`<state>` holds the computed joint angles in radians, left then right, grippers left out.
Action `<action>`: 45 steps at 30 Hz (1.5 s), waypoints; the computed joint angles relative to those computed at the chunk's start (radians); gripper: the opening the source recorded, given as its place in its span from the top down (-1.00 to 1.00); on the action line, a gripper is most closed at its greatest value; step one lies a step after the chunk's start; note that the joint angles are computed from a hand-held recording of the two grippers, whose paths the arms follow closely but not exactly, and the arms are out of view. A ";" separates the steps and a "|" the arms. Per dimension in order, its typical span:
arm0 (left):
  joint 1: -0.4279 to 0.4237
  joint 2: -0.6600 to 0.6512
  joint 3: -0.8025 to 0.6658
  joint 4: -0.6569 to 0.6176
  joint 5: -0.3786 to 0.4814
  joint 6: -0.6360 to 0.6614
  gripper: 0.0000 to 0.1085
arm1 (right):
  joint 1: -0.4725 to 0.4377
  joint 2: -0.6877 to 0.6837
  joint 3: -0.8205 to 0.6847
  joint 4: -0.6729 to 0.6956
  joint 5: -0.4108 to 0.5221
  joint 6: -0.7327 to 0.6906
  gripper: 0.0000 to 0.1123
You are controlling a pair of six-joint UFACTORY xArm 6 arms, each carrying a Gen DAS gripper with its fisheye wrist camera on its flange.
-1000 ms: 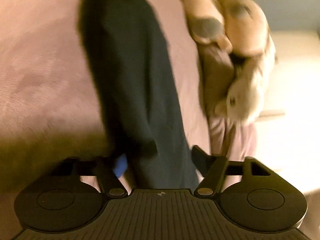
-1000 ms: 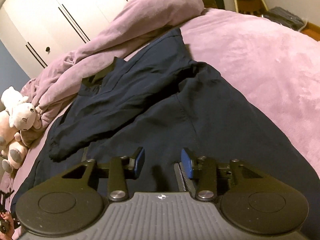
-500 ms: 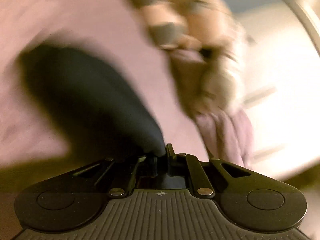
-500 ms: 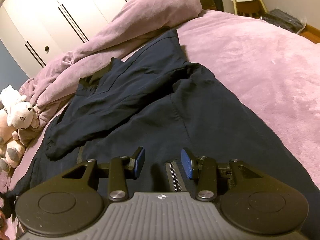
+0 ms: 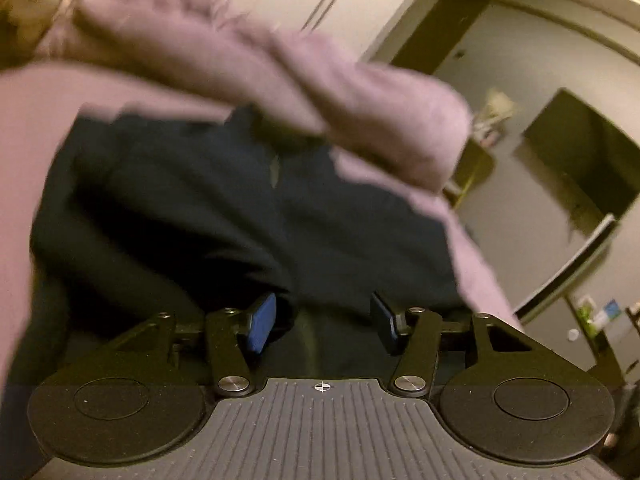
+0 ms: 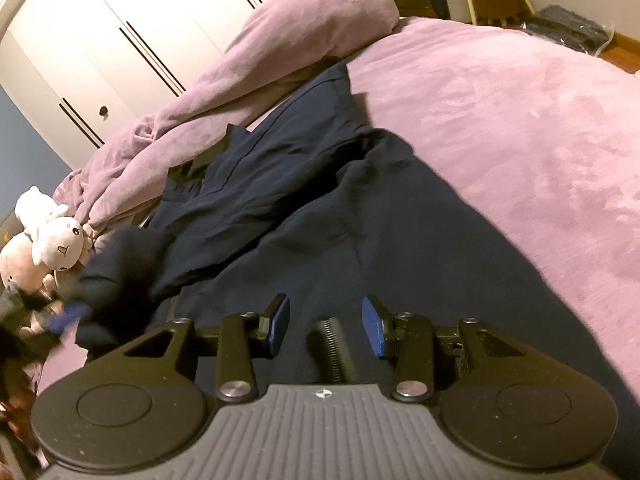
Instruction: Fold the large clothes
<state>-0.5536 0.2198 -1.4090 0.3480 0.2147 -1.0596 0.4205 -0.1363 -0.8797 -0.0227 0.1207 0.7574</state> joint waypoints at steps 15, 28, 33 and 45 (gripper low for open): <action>-0.166 -0.259 0.179 0.512 0.888 -0.609 -0.36 | 0.119 0.224 -0.354 -0.862 0.158 0.261 0.24; -0.148 -0.381 0.344 0.500 0.852 -0.809 -0.37 | 0.383 0.810 -1.123 -1.191 0.447 -0.127 0.19; -0.142 -0.373 0.318 0.535 0.821 -0.799 -0.37 | 0.374 0.974 -1.391 -0.967 0.549 -0.228 0.86; -0.098 -0.164 0.137 0.487 0.691 -0.619 -0.39 | 0.061 0.527 -0.694 -0.200 0.182 0.121 -0.02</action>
